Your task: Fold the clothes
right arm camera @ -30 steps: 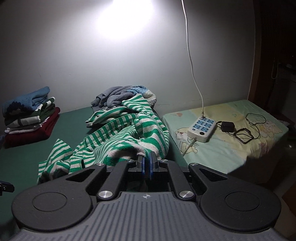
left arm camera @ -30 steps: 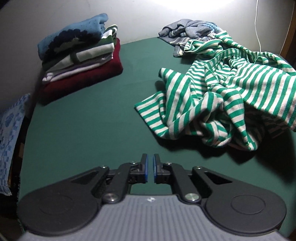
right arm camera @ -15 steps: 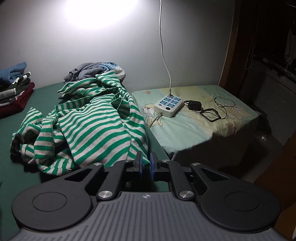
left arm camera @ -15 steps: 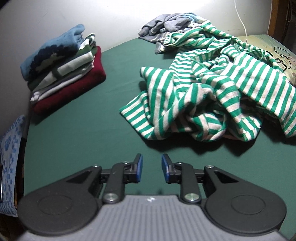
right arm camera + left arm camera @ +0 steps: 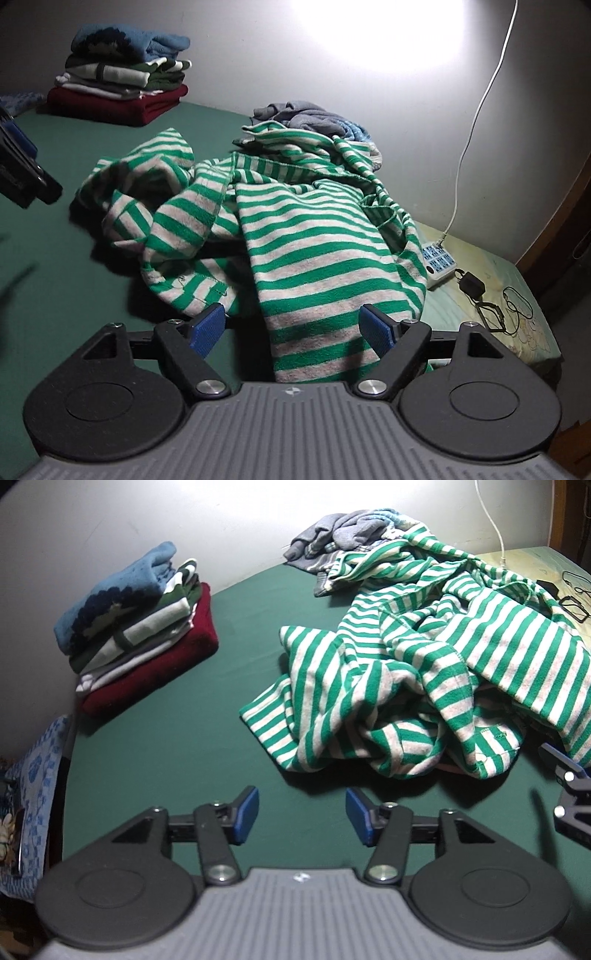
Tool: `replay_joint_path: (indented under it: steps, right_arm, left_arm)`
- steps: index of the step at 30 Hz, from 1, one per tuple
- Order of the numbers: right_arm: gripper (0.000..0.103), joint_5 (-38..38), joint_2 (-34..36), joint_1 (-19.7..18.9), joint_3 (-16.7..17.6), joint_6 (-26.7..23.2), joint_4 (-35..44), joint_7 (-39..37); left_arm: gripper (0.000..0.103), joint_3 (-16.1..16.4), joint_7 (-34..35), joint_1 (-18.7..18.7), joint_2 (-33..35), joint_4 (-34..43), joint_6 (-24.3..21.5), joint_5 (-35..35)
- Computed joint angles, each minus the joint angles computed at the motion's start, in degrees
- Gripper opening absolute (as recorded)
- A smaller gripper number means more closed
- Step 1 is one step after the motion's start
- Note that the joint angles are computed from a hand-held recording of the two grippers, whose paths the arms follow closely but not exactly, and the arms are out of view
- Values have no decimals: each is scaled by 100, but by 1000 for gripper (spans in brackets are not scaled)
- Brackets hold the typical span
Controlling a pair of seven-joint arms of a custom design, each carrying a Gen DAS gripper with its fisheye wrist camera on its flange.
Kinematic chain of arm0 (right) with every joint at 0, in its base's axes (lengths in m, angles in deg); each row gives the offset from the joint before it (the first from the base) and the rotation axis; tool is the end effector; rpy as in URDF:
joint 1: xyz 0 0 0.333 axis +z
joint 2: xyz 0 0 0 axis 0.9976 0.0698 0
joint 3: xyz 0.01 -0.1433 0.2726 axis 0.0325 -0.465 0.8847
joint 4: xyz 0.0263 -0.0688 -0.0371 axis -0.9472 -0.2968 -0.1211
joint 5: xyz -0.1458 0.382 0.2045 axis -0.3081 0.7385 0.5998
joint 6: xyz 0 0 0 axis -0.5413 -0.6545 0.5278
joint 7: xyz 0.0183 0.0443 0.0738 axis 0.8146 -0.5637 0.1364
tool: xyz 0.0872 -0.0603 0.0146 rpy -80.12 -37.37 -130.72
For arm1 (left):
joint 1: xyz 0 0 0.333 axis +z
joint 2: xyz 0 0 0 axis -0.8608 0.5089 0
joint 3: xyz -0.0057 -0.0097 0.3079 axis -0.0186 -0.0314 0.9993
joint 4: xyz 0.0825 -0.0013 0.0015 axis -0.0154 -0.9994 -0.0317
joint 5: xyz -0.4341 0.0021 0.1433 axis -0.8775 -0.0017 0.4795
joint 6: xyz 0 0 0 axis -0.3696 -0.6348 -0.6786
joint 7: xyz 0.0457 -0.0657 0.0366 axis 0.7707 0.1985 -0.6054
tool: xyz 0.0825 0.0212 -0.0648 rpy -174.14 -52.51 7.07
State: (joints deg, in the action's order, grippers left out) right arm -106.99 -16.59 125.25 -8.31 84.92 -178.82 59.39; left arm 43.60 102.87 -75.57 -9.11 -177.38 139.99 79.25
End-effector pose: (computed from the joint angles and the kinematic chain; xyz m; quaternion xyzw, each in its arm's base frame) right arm 0.5062 0.5125 0.4924 -0.7642 0.4688 -0.3629 0.2541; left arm 0.5076 -0.3156 0.5365 -0.6379 0.7064 -0.1159 0.2839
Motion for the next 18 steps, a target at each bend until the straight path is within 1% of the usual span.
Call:
replay_joint_path:
  steps: [1,3,4,6,7,8,9,10,11,13,15,18]
  right_arm:
    - [81,15,59,-13,-19,-31,56,29]
    - [81,118,99,-73,-69,59,81,98]
    - [79,188,102,-112,-96,136,79,136]
    - [71,332,114,-179,-138,262,88,189]
    - [61,396,103,-211,-162,324,81,228]
    - [48,441,75,-242,-187,417,57,312]
    - [41,479,44,-275,-209,522,31,414]
    - [27,601,20,-334,-219,666,13,481]
    - [23,768,4,-399,-228,807,6,549]
    - [20,977,-24,-479,-261,1017,-15,730]
    - [17,978,-38,-509,-306,1139,-20,867]
    - [16,958,-4,-571,-378,1345,36,990]
  left_arm:
    - [69,0,-45,2,3,18,-33,-27]
    - [69,-9,-139,4,25,61,-98,-41]
    - [69,-13,-185,3,37,83,-131,-48]
    - [72,16,-234,-10,68,132,-132,-198]
    - [73,36,-251,-15,89,162,-119,-307]
    - [75,45,-291,-18,125,209,-127,-391]
    - [77,51,-336,-21,163,258,-132,-464]
    - [78,48,-389,-26,210,311,-127,-506]
    - [80,48,-419,-35,260,364,-107,-544]
    - [83,41,-460,-57,384,499,-90,-588]
    - [89,27,-485,-86,531,656,-118,-567]
    - [90,18,-497,-141,768,893,-179,-496]
